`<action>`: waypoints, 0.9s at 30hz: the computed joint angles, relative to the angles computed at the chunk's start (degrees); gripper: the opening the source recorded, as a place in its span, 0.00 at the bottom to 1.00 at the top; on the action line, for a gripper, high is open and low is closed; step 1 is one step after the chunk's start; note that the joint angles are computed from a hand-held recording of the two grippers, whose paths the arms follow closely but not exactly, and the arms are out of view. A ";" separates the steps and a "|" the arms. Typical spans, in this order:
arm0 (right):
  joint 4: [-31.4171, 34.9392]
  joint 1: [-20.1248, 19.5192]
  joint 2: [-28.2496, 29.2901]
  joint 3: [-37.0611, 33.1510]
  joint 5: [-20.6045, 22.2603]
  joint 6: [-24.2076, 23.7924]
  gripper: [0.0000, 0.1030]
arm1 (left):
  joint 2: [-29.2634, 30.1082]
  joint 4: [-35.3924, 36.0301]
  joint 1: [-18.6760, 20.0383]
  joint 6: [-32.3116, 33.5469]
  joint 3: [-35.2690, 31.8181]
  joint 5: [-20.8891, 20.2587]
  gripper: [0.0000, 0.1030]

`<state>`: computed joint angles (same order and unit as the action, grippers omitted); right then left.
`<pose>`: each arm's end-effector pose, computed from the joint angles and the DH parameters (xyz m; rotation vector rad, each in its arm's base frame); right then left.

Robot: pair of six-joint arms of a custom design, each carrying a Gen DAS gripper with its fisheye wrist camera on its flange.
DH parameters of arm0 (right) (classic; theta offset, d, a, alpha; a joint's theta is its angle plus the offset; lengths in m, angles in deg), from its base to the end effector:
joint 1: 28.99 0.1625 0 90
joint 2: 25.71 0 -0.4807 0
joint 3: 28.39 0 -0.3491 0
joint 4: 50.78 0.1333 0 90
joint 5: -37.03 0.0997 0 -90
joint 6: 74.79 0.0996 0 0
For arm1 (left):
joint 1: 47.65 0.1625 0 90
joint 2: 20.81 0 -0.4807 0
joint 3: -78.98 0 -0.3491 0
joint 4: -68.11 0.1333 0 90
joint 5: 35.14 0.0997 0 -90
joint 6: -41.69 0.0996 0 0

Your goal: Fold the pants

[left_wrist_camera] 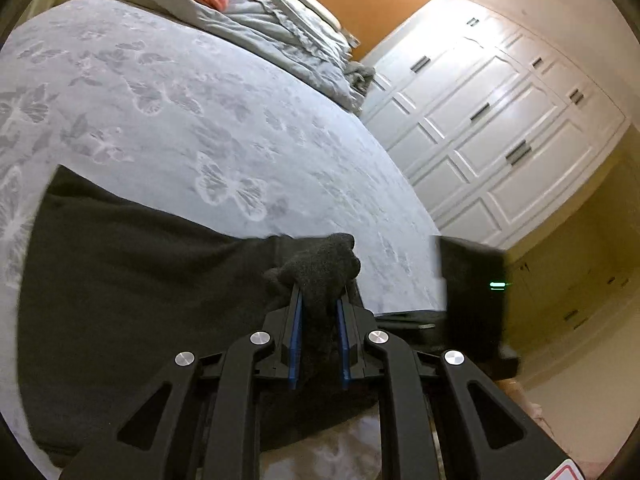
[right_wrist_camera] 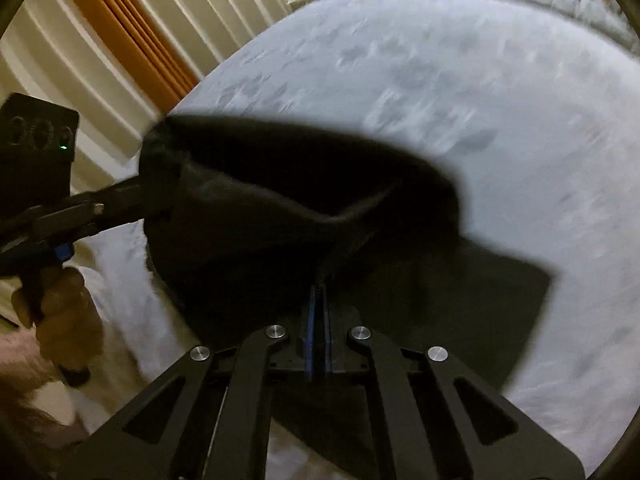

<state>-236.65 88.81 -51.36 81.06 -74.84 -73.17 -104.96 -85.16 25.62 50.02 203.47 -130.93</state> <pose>0.3593 -0.4751 -0.0460 0.5775 -2.7357 0.4230 -0.0102 -0.4621 0.3623 -0.6709 -2.8789 0.5869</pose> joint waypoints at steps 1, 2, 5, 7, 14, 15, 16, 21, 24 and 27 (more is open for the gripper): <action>0.20 -0.37 1.13 -0.89 0.87 0.58 0.02 | 0.13 0.53 -0.43 0.39 0.49 0.42 0.12; -0.67 -0.83 2.19 -1.44 1.33 1.12 0.03 | 0.39 1.04 -0.65 0.81 0.80 0.77 0.12; 0.37 -2.18 1.85 -1.40 2.74 2.34 0.05 | 1.55 0.72 -1.24 1.26 2.83 2.04 0.13; 6.95 -2.38 -1.05 -0.66 3.89 1.41 0.05 | 2.09 2.53 -1.57 1.50 3.20 2.63 0.14; -12.53 -1.00 -9.59 14.66 -5.14 8.00 0.49 | 2.68 -2.03 -6.76 2.77 10.03 12.25 0.50; -13.03 -1.56 -9.70 15.10 -3.27 8.39 0.51 | 1.35 -0.07 -8.61 3.68 10.42 13.89 0.63; -12.73 -1.94 -9.57 15.15 -1.86 8.73 0.55 | 0.34 1.22 -9.14 4.32 10.39 13.61 0.63; -6.69 -2.62 -5.97 11.11 2.38 10.24 0.68 | -7.37 -2.40 -9.41 6.24 11.73 13.51 0.84; -4.01 -2.87 -3.96 8.33 3.36 11.70 0.76 | -7.75 -2.87 -7.19 4.62 9.23 14.06 0.83; -4.14 -3.11 -2.48 6.67 5.58 13.97 0.76 | -6.65 -2.22 -3.13 1.24 5.00 12.63 0.83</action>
<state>-240.79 85.69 -53.84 87.74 -69.26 -59.19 -111.62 -87.38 22.49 51.26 208.47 -118.29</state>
